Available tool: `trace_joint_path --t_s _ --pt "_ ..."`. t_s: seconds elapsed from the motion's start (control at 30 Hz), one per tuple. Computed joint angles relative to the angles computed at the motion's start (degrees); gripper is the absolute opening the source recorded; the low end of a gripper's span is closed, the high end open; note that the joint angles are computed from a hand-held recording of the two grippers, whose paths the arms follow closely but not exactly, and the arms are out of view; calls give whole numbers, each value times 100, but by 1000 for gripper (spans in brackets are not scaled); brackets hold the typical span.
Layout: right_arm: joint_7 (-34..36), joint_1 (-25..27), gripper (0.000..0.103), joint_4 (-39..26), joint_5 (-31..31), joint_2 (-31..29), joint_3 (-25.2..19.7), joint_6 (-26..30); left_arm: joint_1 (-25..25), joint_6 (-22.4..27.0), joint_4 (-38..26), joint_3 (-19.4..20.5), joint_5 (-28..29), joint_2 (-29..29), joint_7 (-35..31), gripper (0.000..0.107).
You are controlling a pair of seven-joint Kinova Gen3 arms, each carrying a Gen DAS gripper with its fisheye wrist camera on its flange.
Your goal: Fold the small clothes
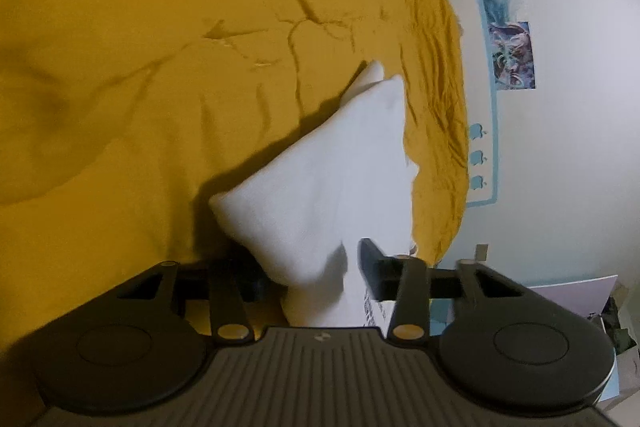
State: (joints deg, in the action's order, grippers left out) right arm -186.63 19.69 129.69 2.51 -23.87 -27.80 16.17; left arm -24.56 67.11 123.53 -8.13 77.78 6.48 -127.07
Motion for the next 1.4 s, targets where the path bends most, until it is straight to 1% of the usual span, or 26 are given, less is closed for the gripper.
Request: trace_joint_path --t_s 0.03,0.07,0.13,0.23,0.27,0.3,0.37,0.43,0.5,0.57,0.63,0.7,0.73,0.77,0.83,0.87,0.93,1.0,1.03,1.07,1.1,1.17,1.2,1.27,1.33,1.4 --pt "88 -30 18 -63 47 85 15 76 -1 17 -6 3 22 24 -29 21" --pt "122 -122 14 -48 62 107 108 60 9 22 -41 15 15 42 4 14" --pt "246 -284 10 -109 83 159 304 120 34 7 -157 37 -34 50 109 14" --pt "538 -523 3 -321 221 90 572 353 85 152 -314 -63 -26 1 266 13" --pt "612 -570 3 -403 256 26 632 433 128 104 -405 -63 -52 -101 311 13" --pt "666 -691 2 -466 305 -37 748 460 72 68 -513 42 -108 -268 273 12" --pt "582 -1116 1 -643 680 -150 1037 624 154 128 -590 -10 27 -504 73 12" --pt "324 -1605 1 -801 1104 -426 1279 955 422 476 -687 -447 88 -667 147 12" --pt "241 -1887 1 -984 1206 -765 1393 1421 646 942 -796 -978 -110 -799 383 12" --pt "324 -1973 1 -1027 935 -1270 1427 1887 775 1408 -808 -1509 -499 -1044 500 12" --pt "700 -2104 1 -985 526 -1800 1462 2353 850 1874 -676 -2040 -965 -1309 524 12" --pt "1038 -2076 1 -859 60 -2331 1452 2819 638 2340 -454 -2303 -1431 -1442 449 12" --pt "1118 -2020 1 -783 -173 -2533 1425 3052 372 2573 -282 -2329 -1664 -1448 414 12" --pt "1240 -1932 1 -736 -406 -2699 1430 3285 107 2732 -206 -2282 -1897 -1416 421 12" --pt "1420 -1598 1 -565 -872 -2948 1387 3668 -424 2771 95 -2172 -2348 -1369 235 12" --pt "1504 -1379 1 -409 -1105 -3079 1369 3725 -689 2691 225 -2023 -2472 -1345 96 12" --pt "1649 -1056 1 6 -1571 -3385 1474 3558 -1157 2679 422 -1721 -2483 -1184 -280 12" --pt "1711 -718 0 210 -1945 -3700 1577 3539 -1305 2725 275 -1468 -2497 -1215 -343 13" --pt "1783 -667 2 160 -1994 -3744 1668 3669 -1275 2740 118 -1388 -2529 -1272 -234 13" --pt "1810 -613 10 12 -1949 -3761 1706 3893 -1237 2819 -59 -1385 -2615 -1301 -218 13" --pt "1834 -629 13 -145 -1811 -3787 1745 4126 -1200 2810 -261 -1367 -2741 -1420 -139 17" --pt "1783 -720 28 -561 -1357 -3765 1642 4592 -1117 2742 -730 -1354 -3148 -1726 88 20" --pt "1870 -650 29 -827 -1124 -3730 1517 4825 -1091 2675 -977 -1297 -3323 -1874 185 22" --pt "2154 -660 30 -1346 -688 -3646 1306 5148 -1028 2343 -1352 -1045 -3653 -2323 277 23" --pt "2500 -710 30 -1770 -550 -3490 1092 5112 -757 2156 -1495 -989 -3634 -2668 198 25" --pt "2845 -863 31 -1909 -640 -3347 850 4721 -389 1992 -1516 -874 -3506 -2919 232 44"
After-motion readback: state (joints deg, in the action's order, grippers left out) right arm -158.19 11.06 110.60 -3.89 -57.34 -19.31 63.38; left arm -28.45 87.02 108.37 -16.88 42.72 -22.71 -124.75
